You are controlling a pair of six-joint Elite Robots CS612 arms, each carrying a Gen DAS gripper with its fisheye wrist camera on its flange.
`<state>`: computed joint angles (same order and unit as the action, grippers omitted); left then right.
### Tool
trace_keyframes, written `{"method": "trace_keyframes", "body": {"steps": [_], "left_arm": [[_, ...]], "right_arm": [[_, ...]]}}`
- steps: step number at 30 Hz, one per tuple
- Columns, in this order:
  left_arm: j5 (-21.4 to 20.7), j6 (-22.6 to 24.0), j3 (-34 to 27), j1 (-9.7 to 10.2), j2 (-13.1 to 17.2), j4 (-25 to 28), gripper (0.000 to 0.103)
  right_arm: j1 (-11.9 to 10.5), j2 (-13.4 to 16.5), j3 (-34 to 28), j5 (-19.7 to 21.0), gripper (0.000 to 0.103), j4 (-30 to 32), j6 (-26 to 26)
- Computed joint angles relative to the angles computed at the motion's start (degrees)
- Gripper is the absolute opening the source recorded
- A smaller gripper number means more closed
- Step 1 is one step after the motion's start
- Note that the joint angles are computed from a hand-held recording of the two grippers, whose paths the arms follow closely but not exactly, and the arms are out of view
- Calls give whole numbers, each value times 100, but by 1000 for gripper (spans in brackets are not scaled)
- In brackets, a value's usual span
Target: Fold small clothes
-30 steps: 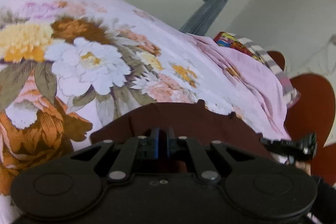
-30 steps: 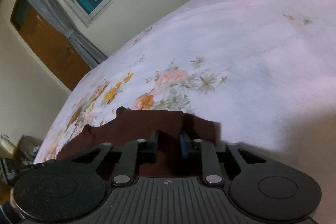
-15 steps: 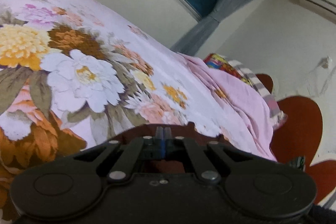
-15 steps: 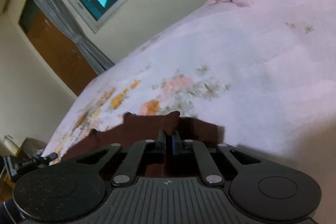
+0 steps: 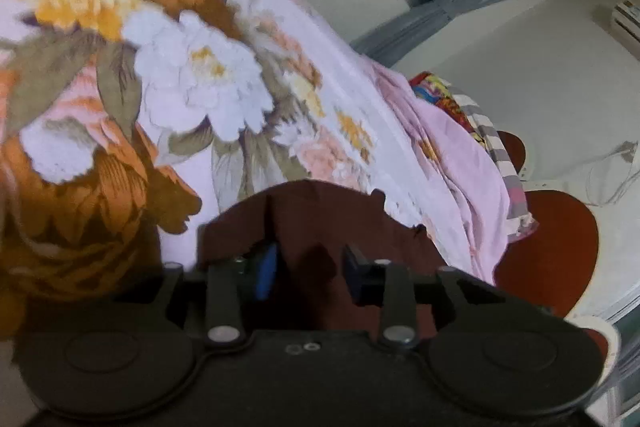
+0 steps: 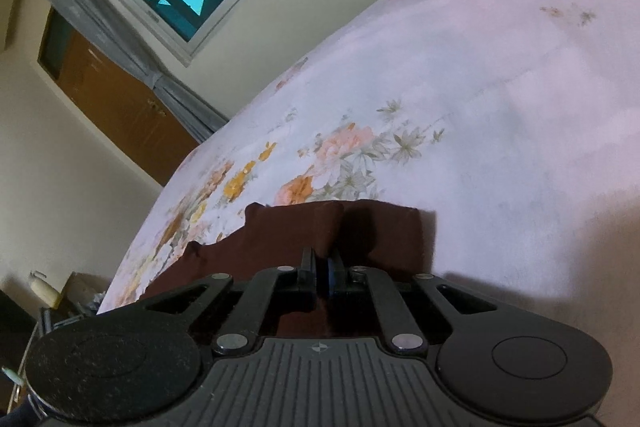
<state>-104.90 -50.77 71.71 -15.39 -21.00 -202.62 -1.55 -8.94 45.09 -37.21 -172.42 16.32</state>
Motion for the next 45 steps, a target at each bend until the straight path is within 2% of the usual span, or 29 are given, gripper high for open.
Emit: {"method": "trace_keyframes", "body": {"steps": [2, 4, 7, 9, 12, 16, 20, 23, 24, 26, 28, 31, 33, 36, 38, 39, 41, 43, 45], "left_arm": [[-12, -80, -95, 37, 47, 155, 14], [-105, -199, -151, 67, 111, 70, 13], [-44, 2, -167, 44, 154, -85, 4], [240, 286, -113, -22, 142, -293, 2], [571, 507, -34, -106, 117, -674, 2], [623, 737, -9, -120, 68, -1131, 2], [709, 834, -145, -124, 99, -1404, 2], [938, 812, -197, -136, 123, -1163, 2], [1011, 811, -223, -139, 137, -974, 2], [1141, 818, -247, -152, 109, -215, 2], [1141, 839, -301, -164, 136, 79, 2], [1174, 767, -326, -168, 197, -514, 2], [1191, 791, -356, -163, 209, -729, 2], [1334, 882, -402, -185, 222, -695, 2], [1438, 916, -389, -202, 191, -264, 2], [1422, 864, -388, -206, 213, -247, 2], [1481, 853, -366, -215, 234, -518, 2], [1443, 803, -359, -203, 276, -1014, 2], [1587, 954, -299, -223, 204, -813, 2]], "right_arm": [[-7, 9, -15, 19, 5, 6, 38], [-10, 5, -17, 32, 5, 43, 14], [-12, 36, -71, 76, 5, 98, 14], [-14, 68, -104, 78, 5, 11, 141], [10, -42, 85, -92, 3, -225, -156], [-22, -41, 97, -43, 3, -921, 138], [-25, 57, -158, -52, 3, -1118, 332], [21, 127, -312, -398, 3, -950, 332], [42, 158, -375, -485, 3, -791, 262], [131, 96, -332, -943, 3, -188, -219], [156, 128, -356, -1027, 3, -153, -217], [130, 194, -406, -886, 3, -565, 95], [125, 218, -443, -830, 3, -807, 106], [154, 318, -646, -906, 3, -679, 120], [182, 313, -657, -1110, 3, -279, -60], [169, 341, -685, -1072, 3, -294, 6], [135, 356, -659, -948, 3, -617, 225], [86, 405, -708, -713, 3, -1030, 547], [85, 408, -728, -735, 3, -1166, 533]]}}
